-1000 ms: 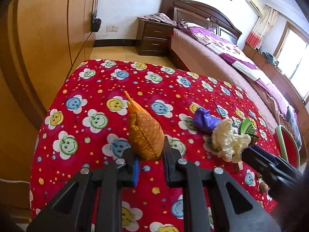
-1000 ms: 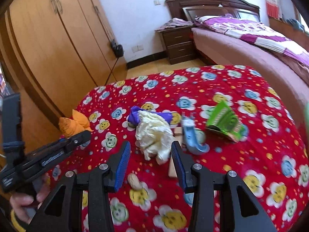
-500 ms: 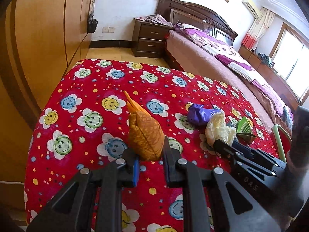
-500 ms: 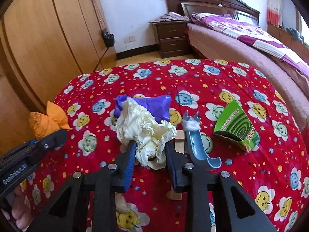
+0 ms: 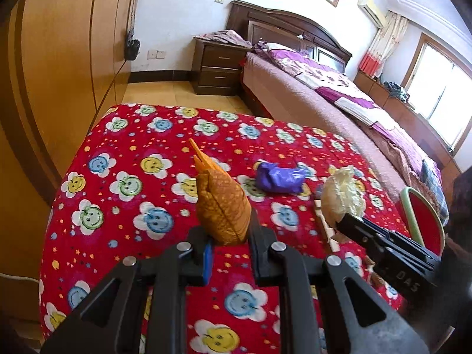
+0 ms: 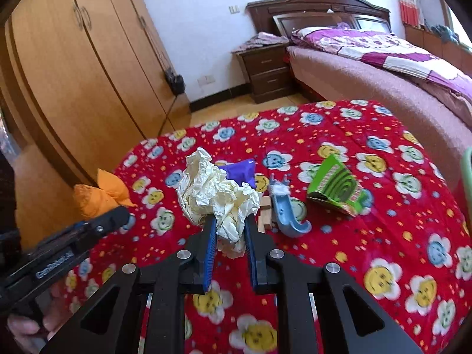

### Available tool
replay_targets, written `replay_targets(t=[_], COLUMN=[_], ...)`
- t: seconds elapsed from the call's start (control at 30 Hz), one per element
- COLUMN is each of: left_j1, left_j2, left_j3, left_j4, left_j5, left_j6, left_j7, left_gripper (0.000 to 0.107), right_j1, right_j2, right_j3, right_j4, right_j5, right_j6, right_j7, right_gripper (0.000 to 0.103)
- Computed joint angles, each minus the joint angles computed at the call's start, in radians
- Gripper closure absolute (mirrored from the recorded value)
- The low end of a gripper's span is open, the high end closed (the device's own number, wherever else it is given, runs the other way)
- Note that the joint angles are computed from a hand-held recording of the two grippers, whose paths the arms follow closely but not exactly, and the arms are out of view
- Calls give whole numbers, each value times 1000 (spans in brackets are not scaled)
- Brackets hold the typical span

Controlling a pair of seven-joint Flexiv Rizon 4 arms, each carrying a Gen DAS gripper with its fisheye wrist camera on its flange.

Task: Collect trash
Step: 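Lift and carry the mesh net and white paper over the green-rimmed bucket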

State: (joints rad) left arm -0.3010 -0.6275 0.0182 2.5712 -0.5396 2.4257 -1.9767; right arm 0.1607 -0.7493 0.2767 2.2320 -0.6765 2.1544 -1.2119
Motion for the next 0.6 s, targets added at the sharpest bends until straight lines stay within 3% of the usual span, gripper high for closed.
replay_targets(t=[0.17, 0.6], left_j1=[-59, -166], left_j2=[23, 50], left_j3=[-9, -57], left_j4=[-2, -50], left_j5=[-53, -121], left_j6=[7, 10], left_j7=[18, 49], left_gripper=[88, 88], right_j1=[-86, -197], right_j2=[34, 111], right_j3=[14, -79], right_j4=[59, 181], right_j5=[-55, -147], right_j6=[70, 245], right_j7=[32, 92], right_gripper=[85, 85])
